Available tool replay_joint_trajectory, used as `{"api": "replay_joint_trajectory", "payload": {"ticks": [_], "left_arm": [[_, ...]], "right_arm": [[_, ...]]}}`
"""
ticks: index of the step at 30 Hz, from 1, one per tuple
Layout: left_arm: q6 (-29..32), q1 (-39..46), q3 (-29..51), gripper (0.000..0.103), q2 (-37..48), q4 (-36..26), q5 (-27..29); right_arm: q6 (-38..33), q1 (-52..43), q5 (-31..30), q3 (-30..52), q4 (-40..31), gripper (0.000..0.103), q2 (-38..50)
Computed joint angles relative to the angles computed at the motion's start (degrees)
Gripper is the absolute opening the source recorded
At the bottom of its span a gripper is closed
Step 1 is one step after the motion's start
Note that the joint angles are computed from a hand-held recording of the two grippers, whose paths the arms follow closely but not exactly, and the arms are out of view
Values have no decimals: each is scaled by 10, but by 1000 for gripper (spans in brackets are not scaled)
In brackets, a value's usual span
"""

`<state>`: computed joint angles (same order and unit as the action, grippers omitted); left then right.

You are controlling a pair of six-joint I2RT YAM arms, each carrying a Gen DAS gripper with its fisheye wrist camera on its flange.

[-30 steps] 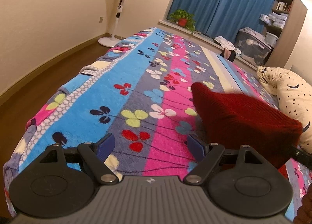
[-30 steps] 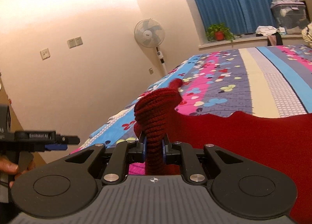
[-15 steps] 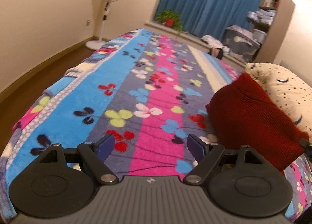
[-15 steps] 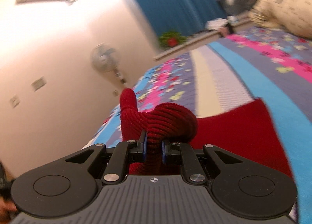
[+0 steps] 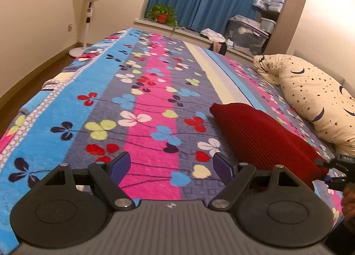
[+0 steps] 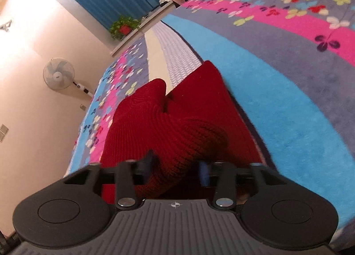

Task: Fold small clothes
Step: 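Fold the lifted end over the sweater body with both grippers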

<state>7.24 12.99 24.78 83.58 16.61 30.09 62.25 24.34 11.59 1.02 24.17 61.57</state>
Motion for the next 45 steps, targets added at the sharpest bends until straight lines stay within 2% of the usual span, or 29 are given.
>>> {"api": "replay_joint_trajectory", "payload": {"ticks": [4, 7, 8, 9, 13, 15, 16, 18, 19, 20, 21, 22, 23, 24, 25, 26, 27, 28, 30, 31, 32, 33, 34, 35, 36, 37, 38, 41, 45], "left_arm": [[-1, 3, 0, 85, 2, 4, 5], [-7, 12, 2, 85, 5, 9, 12], [-7, 17, 2, 85, 0, 3, 16], [-8, 23, 3, 85, -1, 1, 20], [-20, 39, 10, 85, 2, -4, 36], [-22, 44, 10, 85, 0, -4, 41], [-23, 45, 11, 85, 0, -3, 45], [-21, 50, 7, 85, -7, -4, 53], [-20, 52, 7, 85, -9, -3, 57], [-20, 53, 7, 85, -10, -3, 59], [-20, 54, 8, 85, -10, -6, 63], [-20, 55, 9, 85, -9, -8, 65], [-19, 54, 9, 85, -9, -9, 65], [-17, 53, 8, 85, -9, -9, 64], [-14, 51, 7, 85, -10, -11, 62], [-9, 48, 6, 85, -11, -12, 61], [-4, 45, 4, 85, -12, -12, 62], [1, 41, 3, 85, -13, -11, 60], [10, 30, 2, 85, -7, -7, 53], [12, 23, 0, 85, -7, -4, 47], [14, 18, -2, 85, -4, 1, 45], [15, 12, -3, 85, -3, 3, 41], [18, 3, -5, 85, -3, 5, 37], [27, -10, -8, 85, -4, 3, 26], [36, -23, -11, 85, -7, 3, 15], [43, -41, -15, 85, -12, 1, 4], [47, -56, -20, 85, -16, 2, 0], [42, -130, -28, 85, -26, 10, -30], [-1, -273, -15, 85, -5, 46, -95]], "right_arm": [[25, -65, -61, 16, 130, 53, 134], [32, -114, -126, 65, 151, 53, 189], [27, -110, -117, 87, 120, 43, 182], [7, -104, -108, 118, 85, 27, 177], [-146, -63, -74, 253, -48, 20, 133], [-266, 2, -3, 286, -71, 19, 85], [-329, 47, 52, 285, -64, 19, 60], [-468, 160, 203, 239, 20, 19, 30], [-512, 211, 284, 208, 76, 20, 37], [-485, 247, 369, 192, 82, 20, 55], [-390, 257, 418, 196, 6, 20, 71], [-255, 246, 427, 217, -123, 20, 98], [-120, 215, 384, 232, -234, 20, 139], [-30, 173, 304, 228, -274, 20, 176], [37, 128, 216, 209, -270, 20, 206], [95, 102, 177, 173, -232, 22, 209], [110, 98, 178, 157, -223, 22, 191], [95, 108, 203, 162, -238, 22, 171], [24, 155, 285, 142, -199, 21, 104], [-35, 172, 311, 132, -163, 21, 82], [-64, 182, 326, 138, -158, 21, 86], [-44, 167, 309, 156, -193, 21, 108], [-23, 127, 247, 162, -205, 22, 137], [-12, 70, 149, 159, -192, 27, 174], [11, 36, 95, 137, -161, 30, 181], [42, 27, 88, 115, -142, 30, 160], [34, 26, 97, 118, -172, 34, 124], [24, 72, 189, 130, -271, 52, 22], [-34, 33, 187, 86, -300, 55, -96]]}}
